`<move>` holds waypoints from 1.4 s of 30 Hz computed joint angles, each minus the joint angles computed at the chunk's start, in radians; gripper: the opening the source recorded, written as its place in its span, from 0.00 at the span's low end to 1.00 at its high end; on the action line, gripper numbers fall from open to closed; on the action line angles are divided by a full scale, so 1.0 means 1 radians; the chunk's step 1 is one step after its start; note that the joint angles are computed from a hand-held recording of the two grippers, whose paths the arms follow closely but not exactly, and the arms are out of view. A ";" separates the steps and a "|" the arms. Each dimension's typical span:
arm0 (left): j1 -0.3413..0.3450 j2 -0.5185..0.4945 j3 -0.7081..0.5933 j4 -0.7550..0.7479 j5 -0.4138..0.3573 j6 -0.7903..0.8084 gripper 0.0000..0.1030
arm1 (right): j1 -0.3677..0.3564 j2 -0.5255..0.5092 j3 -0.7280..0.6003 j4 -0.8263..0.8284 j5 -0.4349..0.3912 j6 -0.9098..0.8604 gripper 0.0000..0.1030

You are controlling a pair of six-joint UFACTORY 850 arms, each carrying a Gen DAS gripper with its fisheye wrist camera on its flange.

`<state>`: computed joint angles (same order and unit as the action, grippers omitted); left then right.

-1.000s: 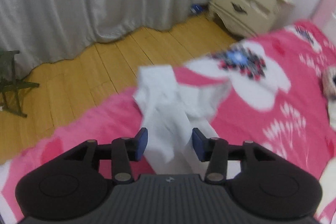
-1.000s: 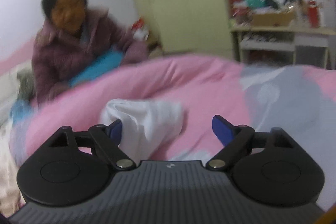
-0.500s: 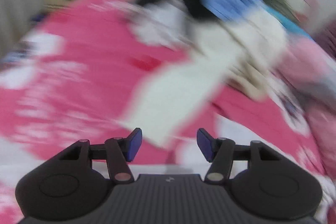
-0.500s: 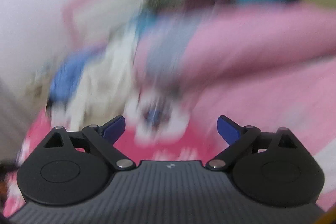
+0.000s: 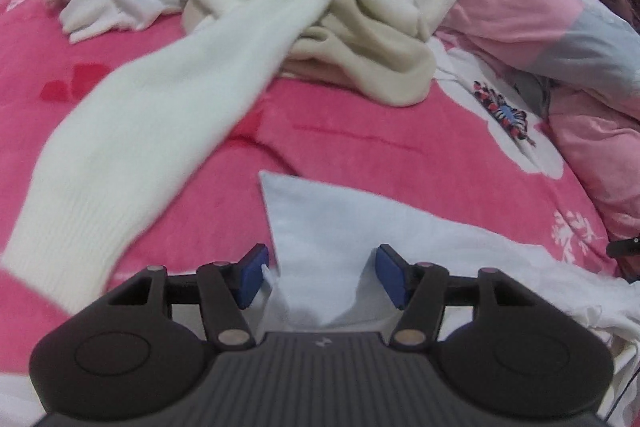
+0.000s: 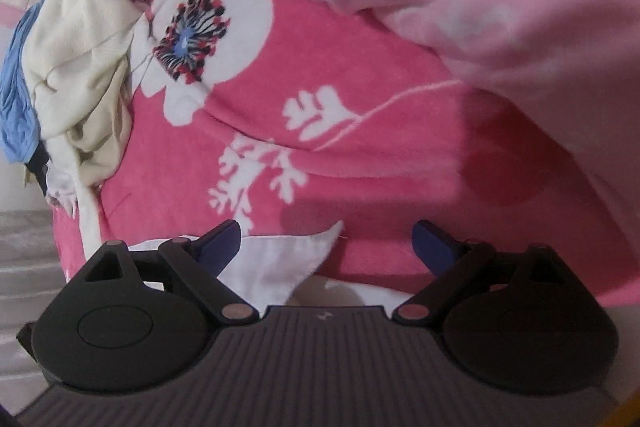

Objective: Fold clothes

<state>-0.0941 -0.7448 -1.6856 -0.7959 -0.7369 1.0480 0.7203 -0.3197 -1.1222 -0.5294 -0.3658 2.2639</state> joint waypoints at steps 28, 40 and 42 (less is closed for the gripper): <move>0.008 0.187 0.197 -0.880 0.361 0.868 0.04 | 0.107 -0.281 -0.542 -0.600 -0.468 -0.572 0.01; -0.084 -0.018 -0.100 -1.445 0.583 1.444 0.04 | -0.006 -0.597 -0.996 -0.699 -0.552 -0.822 0.01; -0.095 -0.060 -0.132 -1.470 0.628 1.488 0.04 | -0.019 -0.645 -1.047 -0.665 -0.550 -0.842 0.01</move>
